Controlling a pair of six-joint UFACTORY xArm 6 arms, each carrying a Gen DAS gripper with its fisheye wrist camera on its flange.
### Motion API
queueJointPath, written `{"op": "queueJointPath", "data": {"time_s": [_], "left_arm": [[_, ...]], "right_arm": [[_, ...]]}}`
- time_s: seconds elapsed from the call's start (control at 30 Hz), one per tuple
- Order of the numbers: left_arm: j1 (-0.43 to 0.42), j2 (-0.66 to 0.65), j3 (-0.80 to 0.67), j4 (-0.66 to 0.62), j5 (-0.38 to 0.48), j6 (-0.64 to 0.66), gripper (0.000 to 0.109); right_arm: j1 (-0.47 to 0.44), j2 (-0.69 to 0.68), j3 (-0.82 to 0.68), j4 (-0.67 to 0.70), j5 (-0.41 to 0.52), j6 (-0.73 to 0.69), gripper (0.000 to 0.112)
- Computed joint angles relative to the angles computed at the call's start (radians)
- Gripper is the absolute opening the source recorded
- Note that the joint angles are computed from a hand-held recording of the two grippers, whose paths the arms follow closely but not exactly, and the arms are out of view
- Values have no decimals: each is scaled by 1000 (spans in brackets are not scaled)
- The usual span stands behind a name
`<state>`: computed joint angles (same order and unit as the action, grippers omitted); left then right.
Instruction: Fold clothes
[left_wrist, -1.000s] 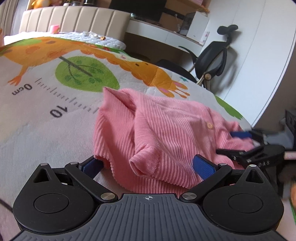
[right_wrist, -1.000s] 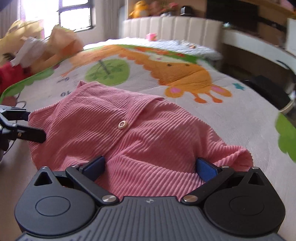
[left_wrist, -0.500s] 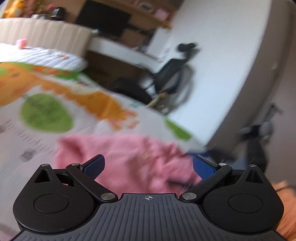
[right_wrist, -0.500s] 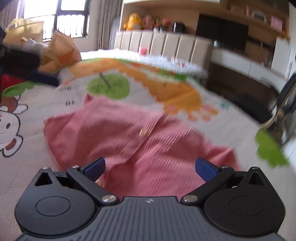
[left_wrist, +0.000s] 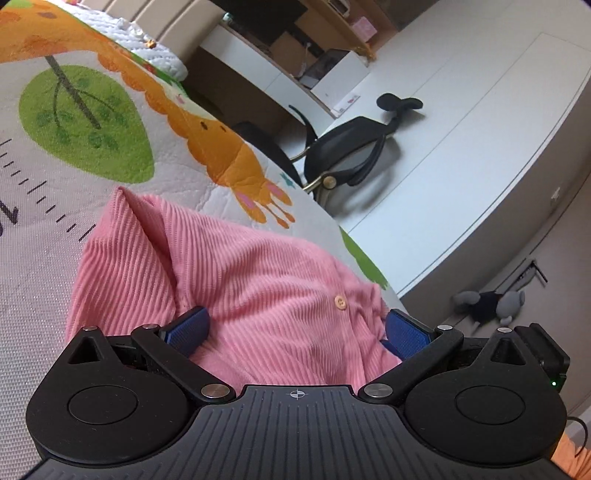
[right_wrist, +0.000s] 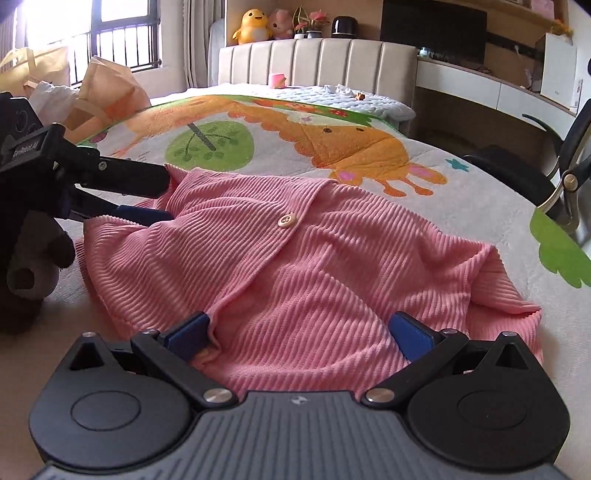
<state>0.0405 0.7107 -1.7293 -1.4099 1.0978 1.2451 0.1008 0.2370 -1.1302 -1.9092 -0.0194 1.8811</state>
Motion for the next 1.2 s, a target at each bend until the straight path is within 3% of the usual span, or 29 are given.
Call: {"op": "queueJointPath", "data": {"time_s": [0.7,0.77,0.9,0.93,1.0,1.07,1.13,1.2], "left_arm": [[-3,-10,-8,45,-13,-19,103],[-10,-83,66,48,-122,-15,103],[-73,-202,203,95,-511,126,103],[-85,-202,213,154,-551,109,103],[-80,-191,216,253,-522,60,103],[-97,-205,249,234,-568,142,103],[-103,-214,264,281,-597,156,103],[-104,-223,274,338,-616,157,103]], "right_arm": [[9,-7,12,32,20,-24,103],[13,-10,16,32,30,-25,103],[12,-10,13,31,25,-21,103],[12,-10,14,31,27,-21,103],[15,-13,20,50,35,-41,103],[23,-21,35,116,56,-112,103],[41,-49,73,239,100,-247,103],[59,-103,108,263,133,-323,103]]}}
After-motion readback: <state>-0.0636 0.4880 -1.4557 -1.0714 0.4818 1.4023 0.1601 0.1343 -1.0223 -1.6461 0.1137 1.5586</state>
